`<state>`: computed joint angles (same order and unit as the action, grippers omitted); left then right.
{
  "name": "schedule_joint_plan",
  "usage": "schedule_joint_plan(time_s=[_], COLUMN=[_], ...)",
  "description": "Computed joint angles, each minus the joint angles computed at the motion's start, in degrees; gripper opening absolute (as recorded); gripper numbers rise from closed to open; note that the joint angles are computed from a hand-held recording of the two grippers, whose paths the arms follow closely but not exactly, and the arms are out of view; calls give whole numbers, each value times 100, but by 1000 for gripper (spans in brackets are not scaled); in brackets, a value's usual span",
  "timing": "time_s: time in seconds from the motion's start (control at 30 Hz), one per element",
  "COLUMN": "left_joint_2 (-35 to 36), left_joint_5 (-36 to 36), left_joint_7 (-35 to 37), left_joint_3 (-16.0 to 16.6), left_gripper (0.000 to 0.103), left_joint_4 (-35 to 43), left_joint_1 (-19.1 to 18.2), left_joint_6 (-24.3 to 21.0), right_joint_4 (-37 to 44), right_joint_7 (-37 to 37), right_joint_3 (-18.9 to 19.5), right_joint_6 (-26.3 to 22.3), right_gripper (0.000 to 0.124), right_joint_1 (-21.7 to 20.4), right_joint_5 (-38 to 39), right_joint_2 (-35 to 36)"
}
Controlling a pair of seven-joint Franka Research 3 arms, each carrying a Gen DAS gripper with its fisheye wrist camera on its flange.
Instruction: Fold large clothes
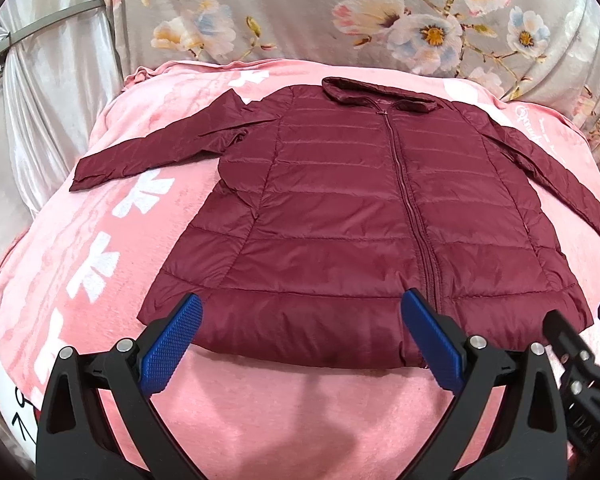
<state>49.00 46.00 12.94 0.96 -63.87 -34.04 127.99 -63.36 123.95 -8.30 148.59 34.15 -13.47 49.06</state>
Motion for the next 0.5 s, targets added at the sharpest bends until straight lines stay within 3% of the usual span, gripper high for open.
schedule_joint_plan(time_s=[0.5], left_joint_2=[-264], left_joint_5=[122], left_joint_7=[-150], left_joint_3=[-22], left_gripper=[97], left_joint_4=[-341], left_joint_1=[44], left_joint_6=[-3], right_joint_4=[9], right_joint_7=[-60], right_joint_3=[36], right_joint_6=[-108], right_gripper=[91], right_joint_1=[-7], right_joint_5=[28], right_joint_2=[-44])
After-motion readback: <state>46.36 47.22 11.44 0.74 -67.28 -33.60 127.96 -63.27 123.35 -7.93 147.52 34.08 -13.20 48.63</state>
